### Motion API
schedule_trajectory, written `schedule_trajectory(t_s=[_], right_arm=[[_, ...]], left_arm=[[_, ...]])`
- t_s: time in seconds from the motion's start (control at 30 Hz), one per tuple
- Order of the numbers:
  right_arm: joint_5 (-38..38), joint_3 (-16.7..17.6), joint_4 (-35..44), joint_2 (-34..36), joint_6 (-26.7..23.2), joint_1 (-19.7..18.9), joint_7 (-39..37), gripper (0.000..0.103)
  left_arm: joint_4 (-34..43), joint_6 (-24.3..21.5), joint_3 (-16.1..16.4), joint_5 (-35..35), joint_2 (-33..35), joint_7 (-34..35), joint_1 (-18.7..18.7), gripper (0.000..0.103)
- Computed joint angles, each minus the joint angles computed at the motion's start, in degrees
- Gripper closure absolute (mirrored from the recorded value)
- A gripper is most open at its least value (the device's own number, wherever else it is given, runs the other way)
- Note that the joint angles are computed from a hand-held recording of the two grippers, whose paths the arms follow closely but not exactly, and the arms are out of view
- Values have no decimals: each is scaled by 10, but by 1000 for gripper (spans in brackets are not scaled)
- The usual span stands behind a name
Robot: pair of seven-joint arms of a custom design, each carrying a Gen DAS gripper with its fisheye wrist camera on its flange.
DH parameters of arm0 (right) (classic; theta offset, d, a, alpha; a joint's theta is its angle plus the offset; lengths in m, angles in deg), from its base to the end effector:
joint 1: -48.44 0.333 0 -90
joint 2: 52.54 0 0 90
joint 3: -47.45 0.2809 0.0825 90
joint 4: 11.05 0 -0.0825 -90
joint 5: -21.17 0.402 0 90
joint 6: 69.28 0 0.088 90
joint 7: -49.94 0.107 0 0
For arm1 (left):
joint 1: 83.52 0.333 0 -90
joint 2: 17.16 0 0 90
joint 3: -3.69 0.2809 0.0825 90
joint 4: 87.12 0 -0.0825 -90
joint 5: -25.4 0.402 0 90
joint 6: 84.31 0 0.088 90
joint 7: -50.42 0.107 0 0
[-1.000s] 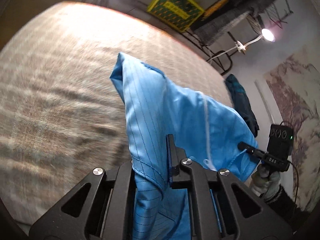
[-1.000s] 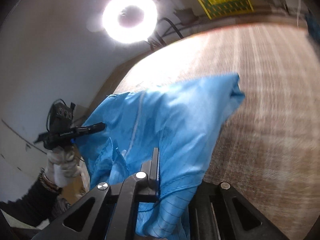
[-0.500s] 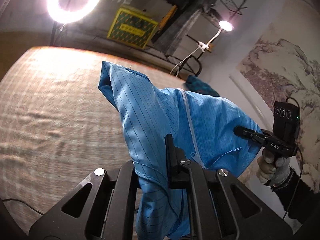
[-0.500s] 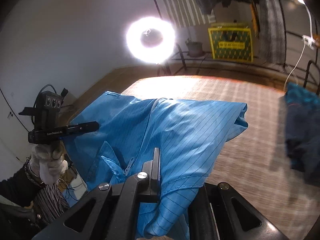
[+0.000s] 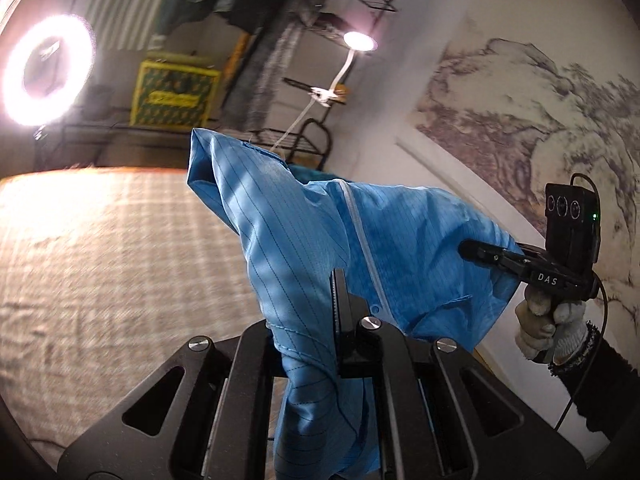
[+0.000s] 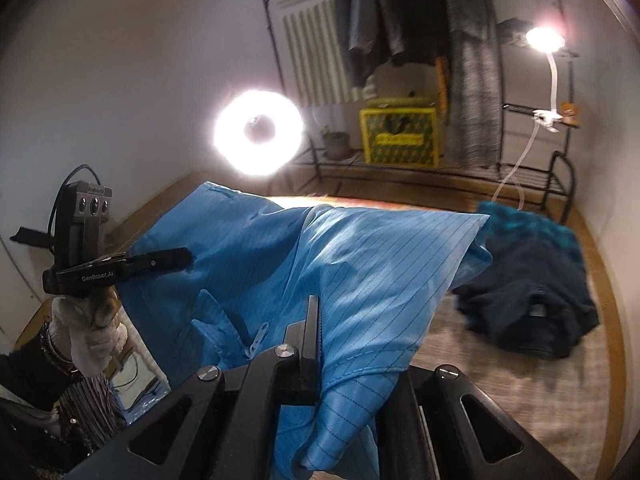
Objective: Fold large clothes
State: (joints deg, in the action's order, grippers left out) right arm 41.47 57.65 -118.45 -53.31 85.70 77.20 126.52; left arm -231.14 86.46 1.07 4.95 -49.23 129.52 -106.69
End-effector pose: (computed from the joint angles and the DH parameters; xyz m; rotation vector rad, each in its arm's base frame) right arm 0.4935 0.3844 0.5715 -2.0463 1.0019 -0.2594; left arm 0.4237 -0.1802 0.5572 -1.8333 1.7369 -1.3887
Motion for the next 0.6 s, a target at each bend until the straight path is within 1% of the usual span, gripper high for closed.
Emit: schedule_trajectory(t_s=[0.17,0.23,0.3,0.37,0.4,0.47,0.5,0.6], right_arm=[[-17,-13,-32,-39,13,-12,9,100],[-19,-19,-43,-52,15,-17,9,100],[-24,-26,-46,-56,15,-24,12,100],[-26,-33,-38,-48,14,-32,16,100],[-26,-36,-33,-44,13,-37,18,100],[-30,-41,-20,-32,11,-47,20,101],[-29,-43,-13,-26,11,-52,18,101],[-42,-48,20,1,7,-69,20,101]], left_arm=[[79,4,-9,-2,74,12,-17,98],[118,4,6,-26,113,39,-40,98],[162,-4,24,-75,154,79,-66,98],[211,-20,33,-119,199,118,-76,98],[229,-27,33,-134,215,131,-74,98],[296,-49,33,-168,272,160,-69,99],[316,-55,29,-175,290,167,-62,99],[412,-74,13,-185,371,181,-37,99]])
